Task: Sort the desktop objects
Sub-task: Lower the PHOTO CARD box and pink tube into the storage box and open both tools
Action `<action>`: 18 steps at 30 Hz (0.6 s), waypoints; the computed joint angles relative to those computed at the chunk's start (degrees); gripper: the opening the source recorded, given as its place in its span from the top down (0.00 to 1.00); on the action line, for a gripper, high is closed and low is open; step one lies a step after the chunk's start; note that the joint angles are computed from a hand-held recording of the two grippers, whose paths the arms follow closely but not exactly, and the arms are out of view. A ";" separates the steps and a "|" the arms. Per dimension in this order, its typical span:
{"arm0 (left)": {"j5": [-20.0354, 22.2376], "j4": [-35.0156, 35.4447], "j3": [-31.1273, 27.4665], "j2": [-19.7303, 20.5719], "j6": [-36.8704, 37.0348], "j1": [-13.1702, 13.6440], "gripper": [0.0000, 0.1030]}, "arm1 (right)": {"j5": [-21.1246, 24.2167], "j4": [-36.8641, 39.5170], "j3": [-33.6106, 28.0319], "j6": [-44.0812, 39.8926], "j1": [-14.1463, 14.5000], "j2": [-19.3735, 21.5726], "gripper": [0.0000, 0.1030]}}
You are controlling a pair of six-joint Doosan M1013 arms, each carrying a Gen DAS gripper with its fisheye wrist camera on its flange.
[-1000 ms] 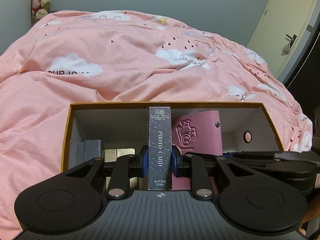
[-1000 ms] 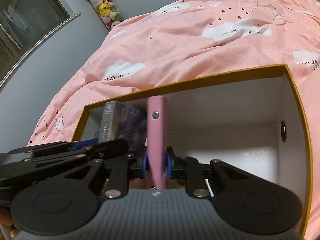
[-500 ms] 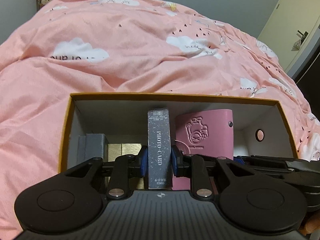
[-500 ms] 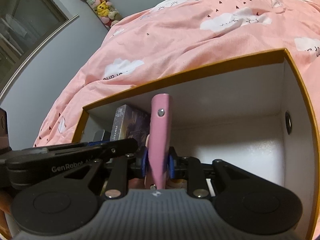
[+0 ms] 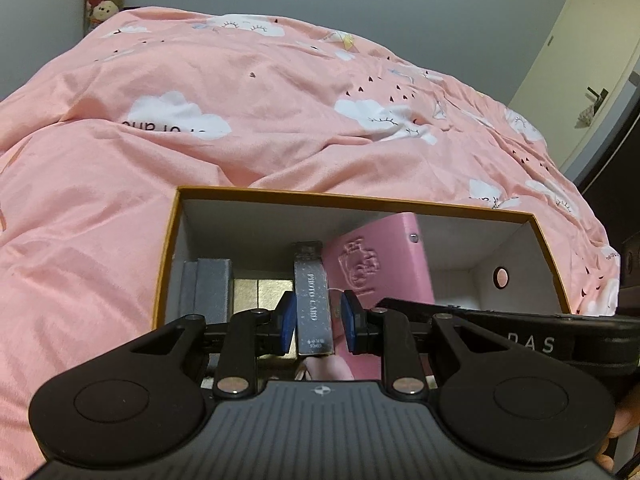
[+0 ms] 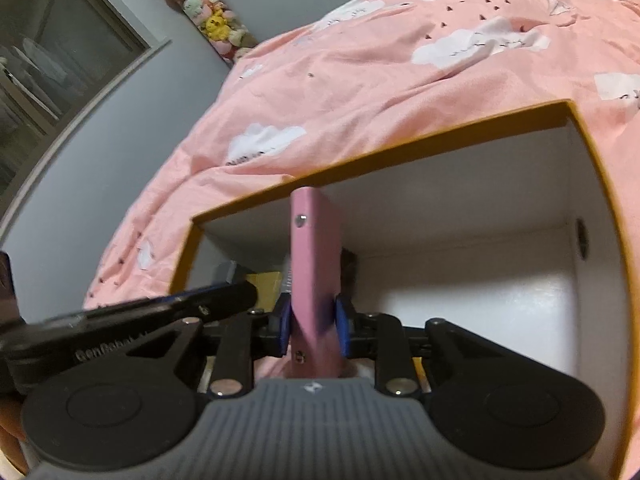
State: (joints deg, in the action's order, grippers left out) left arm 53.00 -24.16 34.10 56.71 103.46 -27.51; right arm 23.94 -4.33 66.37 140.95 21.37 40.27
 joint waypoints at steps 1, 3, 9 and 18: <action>-0.19 0.02 0.31 -0.17 -0.02 0.02 0.74 | 0.75 -0.21 -0.60 0.18 0.11 0.27 0.77; -0.59 -0.13 1.09 -0.59 0.20 0.08 0.74 | 3.42 -5.45 -2.05 4.16 0.65 0.95 0.78; -1.24 -0.38 2.13 -1.06 0.70 0.14 0.74 | 12.61 -13.34 -5.27 10.64 1.70 2.21 0.81; -1.78 -0.43 3.39 -1.65 0.22 0.34 0.74 | 17.12 -13.80 -9.80 8.11 2.39 4.97 0.77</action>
State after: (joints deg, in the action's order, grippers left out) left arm 51.21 -24.58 37.49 55.06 103.69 -27.17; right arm 41.06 -18.13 56.57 149.06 23.76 45.24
